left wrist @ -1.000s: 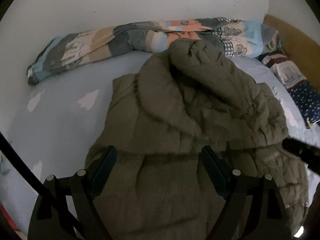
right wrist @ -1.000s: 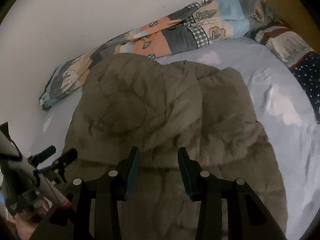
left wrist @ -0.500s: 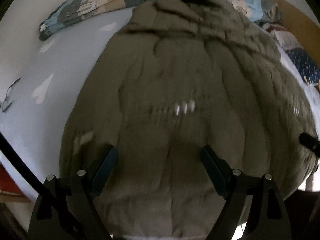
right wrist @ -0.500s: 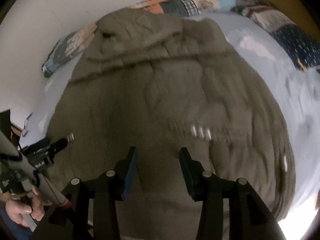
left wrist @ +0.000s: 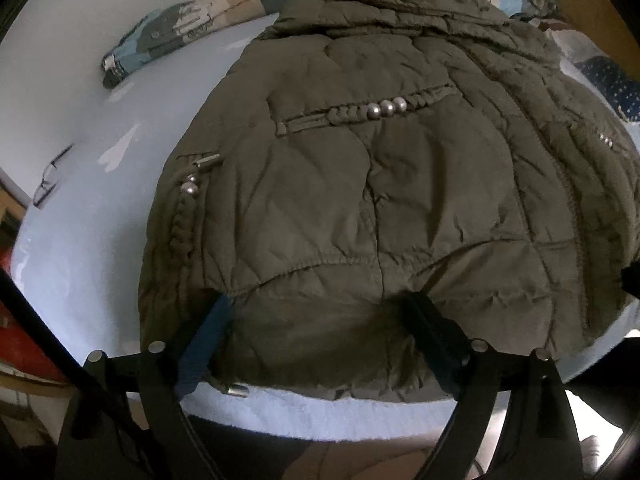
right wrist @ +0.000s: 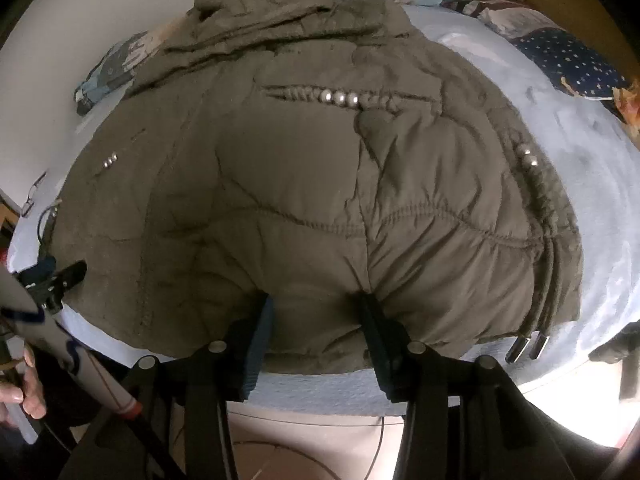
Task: Fold large clothes
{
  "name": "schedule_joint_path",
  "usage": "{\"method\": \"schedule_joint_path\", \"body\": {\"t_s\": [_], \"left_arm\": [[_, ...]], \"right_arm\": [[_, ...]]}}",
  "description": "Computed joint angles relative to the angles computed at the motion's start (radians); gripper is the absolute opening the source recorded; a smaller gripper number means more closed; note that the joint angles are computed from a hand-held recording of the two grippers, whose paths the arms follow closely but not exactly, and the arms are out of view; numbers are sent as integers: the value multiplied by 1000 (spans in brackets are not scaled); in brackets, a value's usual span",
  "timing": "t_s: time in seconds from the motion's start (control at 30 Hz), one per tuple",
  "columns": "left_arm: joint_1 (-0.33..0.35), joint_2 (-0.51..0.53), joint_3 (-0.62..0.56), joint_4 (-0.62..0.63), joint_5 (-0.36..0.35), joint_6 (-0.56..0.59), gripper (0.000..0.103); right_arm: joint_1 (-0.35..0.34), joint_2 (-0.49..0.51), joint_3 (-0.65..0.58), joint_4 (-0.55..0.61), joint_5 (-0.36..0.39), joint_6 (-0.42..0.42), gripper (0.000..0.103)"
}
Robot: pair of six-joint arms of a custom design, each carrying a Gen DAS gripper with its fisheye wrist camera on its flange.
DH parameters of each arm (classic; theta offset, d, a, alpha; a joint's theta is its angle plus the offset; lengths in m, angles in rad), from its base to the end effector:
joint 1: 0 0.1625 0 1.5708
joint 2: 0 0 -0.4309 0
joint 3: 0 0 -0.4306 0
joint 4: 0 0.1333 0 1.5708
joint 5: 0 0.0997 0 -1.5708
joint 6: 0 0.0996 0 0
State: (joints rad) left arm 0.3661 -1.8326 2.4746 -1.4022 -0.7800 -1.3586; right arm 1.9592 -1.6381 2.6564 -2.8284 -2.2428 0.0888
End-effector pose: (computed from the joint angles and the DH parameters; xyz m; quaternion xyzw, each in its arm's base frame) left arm -0.1616 -0.2805 0.2004 0.0862 0.8572 -0.2355 0.4497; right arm 0.1843 -0.2621 0.1738 0.1010 -0.9327 0.1869 0.2915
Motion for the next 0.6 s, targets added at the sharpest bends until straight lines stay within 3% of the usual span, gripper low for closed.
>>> {"method": "schedule_joint_path", "body": {"t_s": [0.3,0.6], "left_arm": [[-62,9,49,43,75,-100,97],[-95,-44,76,69,75,-111,97]], "right_arm": [[-31,15,26,-92,27,-54,50],[-16,50,22,-123,6,-46,51]]}}
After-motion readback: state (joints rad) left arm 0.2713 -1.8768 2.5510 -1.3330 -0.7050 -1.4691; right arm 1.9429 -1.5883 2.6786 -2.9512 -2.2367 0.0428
